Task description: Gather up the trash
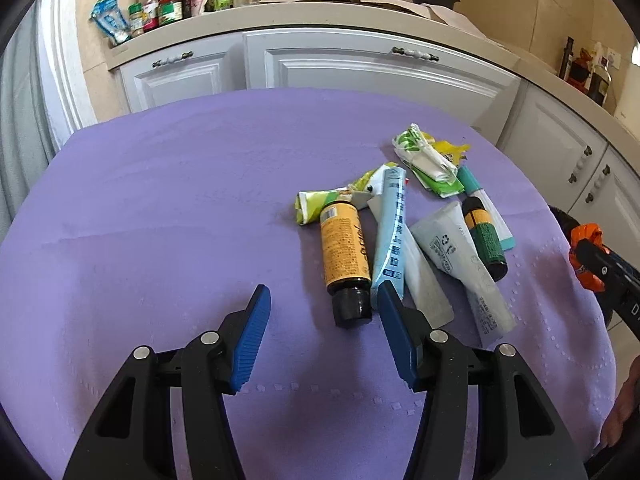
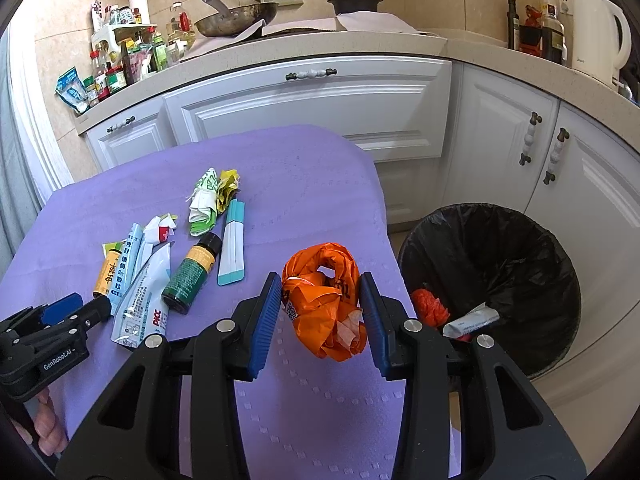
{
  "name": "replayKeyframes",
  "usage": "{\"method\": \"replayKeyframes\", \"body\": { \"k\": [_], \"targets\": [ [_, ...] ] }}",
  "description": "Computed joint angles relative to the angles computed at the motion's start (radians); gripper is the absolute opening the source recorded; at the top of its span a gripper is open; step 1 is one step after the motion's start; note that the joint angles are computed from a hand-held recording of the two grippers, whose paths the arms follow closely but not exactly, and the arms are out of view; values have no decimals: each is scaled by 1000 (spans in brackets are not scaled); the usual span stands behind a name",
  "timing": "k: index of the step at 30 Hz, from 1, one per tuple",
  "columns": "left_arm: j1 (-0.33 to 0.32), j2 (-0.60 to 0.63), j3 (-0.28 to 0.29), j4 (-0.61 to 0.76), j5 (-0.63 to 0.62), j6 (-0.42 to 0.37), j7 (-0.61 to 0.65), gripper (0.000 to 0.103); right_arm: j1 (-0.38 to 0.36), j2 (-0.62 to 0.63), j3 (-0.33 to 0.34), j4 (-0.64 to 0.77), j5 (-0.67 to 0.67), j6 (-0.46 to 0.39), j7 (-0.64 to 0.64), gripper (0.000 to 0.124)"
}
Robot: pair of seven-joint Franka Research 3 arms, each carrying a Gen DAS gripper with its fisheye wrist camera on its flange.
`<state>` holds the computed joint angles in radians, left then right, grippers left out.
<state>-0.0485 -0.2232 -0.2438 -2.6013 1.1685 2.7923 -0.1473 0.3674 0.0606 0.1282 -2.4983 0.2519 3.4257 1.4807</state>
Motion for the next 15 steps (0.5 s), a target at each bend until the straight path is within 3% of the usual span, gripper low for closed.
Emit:
{"method": "replayKeyframes", "body": {
  "k": [9, 15],
  "targets": [
    [8, -43, -7, -31, 21, -18, -21, 55, 27, 1, -6, 7, 53, -1, -48, 39],
    [14, -9, -7, -2, 36, -10, -30, 55, 35, 0, -6, 8, 78, -1, -69, 39]
  ]
}}
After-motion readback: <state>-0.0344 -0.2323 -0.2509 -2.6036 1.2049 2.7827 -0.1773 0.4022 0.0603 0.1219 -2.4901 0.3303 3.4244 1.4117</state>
